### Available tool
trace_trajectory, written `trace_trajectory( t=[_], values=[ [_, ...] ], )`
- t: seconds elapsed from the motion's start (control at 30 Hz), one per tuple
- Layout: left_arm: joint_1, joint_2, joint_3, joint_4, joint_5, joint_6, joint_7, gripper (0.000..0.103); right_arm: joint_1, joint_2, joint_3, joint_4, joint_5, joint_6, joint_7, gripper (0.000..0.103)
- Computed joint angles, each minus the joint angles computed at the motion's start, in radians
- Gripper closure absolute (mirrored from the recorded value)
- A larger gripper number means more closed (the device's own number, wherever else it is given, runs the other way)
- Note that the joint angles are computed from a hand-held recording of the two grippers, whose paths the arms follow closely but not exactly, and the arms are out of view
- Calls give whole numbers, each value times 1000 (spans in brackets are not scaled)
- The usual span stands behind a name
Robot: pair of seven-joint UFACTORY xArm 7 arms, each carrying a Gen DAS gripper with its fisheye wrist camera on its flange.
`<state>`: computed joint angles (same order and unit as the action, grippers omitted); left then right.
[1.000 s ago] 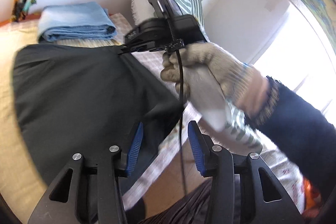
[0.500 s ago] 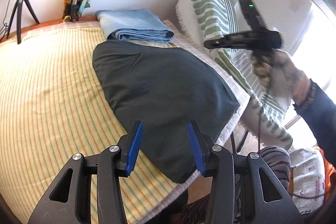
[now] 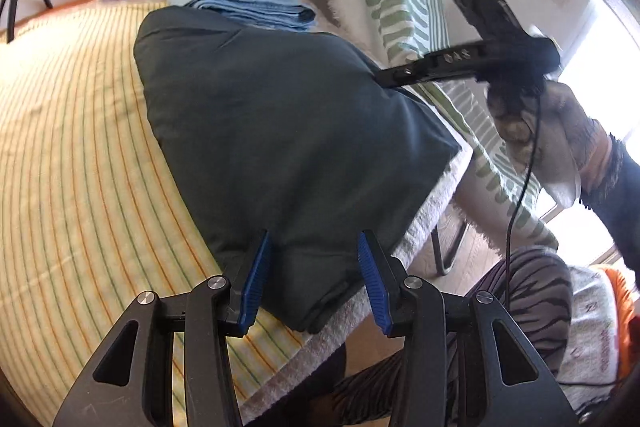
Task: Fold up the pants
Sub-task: 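Open both tools and release the folded trousers, then grasp the folded trousers with both tools and lift them off the bed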
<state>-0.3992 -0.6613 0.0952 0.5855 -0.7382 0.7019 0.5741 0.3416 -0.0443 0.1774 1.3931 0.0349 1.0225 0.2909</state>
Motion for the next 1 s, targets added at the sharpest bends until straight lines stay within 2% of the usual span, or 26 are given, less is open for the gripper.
trace_trajectory(
  t=[0.23, 0.27, 0.37, 0.4, 0.47, 0.57, 0.77, 0.87, 1.0],
  values=[
    [29, -37, 19, 14, 29, 86, -23, 60, 14, 23, 8, 65, -32, 23, -4, 95],
    [37, -39, 21, 19, 31, 97, -33, 60, 15, 24, 8, 71, -32, 19, -7, 90],
    [68, -39, 35, 43, 37, 110, -56, 54, 13, 21, 3, 75, -21, -5, -16, 50],
    [76, -33, 40, 53, 35, 109, -60, 51, 9, 8, -2, 58, -7, -29, -25, 47],
    [85, -7, 61, 83, 24, 118, -65, 51, -1, 1, -11, 51, 20, -42, -35, 47],
    [106, 55, 80, 136, -3, 133, -81, 51, -32, -12, -41, 26, 132, -56, -71, 36],
    [140, 186, 68, 232, -70, 144, -93, 51, -90, -34, -102, -76, 481, -90, -243, 36],
    [163, 243, 50, 269, -98, 154, -106, 51, -107, -30, -106, -108, 551, -99, -288, 36],
    [196, 306, 20, 311, -107, 164, -125, 51, -124, -19, -115, -140, 700, -120, -404, 36]
  ],
)
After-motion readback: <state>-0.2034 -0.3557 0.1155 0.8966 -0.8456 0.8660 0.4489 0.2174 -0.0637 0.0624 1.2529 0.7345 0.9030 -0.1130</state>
